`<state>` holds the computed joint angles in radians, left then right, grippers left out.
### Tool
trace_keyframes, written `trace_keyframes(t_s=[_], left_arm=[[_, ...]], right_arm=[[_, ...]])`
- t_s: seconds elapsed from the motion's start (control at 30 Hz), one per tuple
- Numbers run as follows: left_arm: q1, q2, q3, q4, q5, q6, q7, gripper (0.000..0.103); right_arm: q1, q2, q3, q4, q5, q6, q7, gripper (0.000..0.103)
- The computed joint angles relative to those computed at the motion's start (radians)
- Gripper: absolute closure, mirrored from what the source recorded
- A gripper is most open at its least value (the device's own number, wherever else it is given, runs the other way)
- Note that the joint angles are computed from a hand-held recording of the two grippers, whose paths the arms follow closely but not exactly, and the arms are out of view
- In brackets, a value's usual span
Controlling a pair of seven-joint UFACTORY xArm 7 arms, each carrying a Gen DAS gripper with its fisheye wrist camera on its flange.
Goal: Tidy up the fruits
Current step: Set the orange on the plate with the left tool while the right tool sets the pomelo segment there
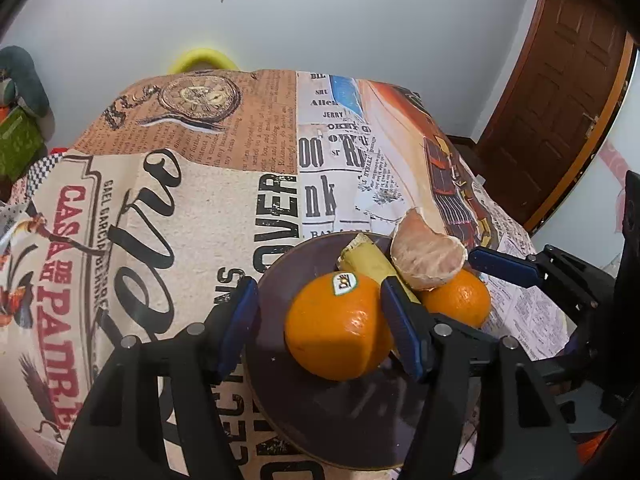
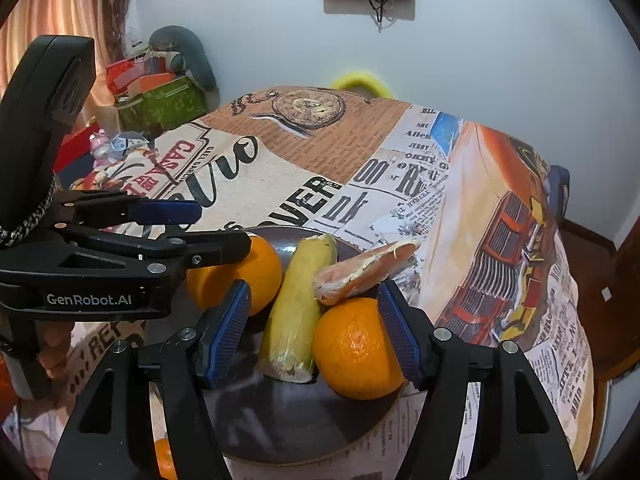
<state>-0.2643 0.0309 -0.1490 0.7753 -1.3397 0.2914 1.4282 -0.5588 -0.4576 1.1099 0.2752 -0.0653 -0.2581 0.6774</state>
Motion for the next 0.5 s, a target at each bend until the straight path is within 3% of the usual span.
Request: trace_keyframes(t_s=[0.17, 0.33, 0.5], left_arm=[[0.0, -0.045, 0.009, -0.028, -0.008, 0.009, 0.007, 0.04], [-0.011, -0.124, 0.03, -0.081, -0.004, 0.012, 0.004, 0.04], [-0.031, -0.233, 0.062, -0.159, 0.028, 0.016, -0.026, 0.04]], right_arm=[[0.057, -0.03, -0.042, -0.018, -0.001, 0.026, 0.031, 0.041], [0.233, -0.119, -0.189, -0.069, -0.002, 0.078, 0.083, 0.041], [0.399, -0.253, -0.301, -0.11, -0.026, 0.206, 0.149, 0.041]])
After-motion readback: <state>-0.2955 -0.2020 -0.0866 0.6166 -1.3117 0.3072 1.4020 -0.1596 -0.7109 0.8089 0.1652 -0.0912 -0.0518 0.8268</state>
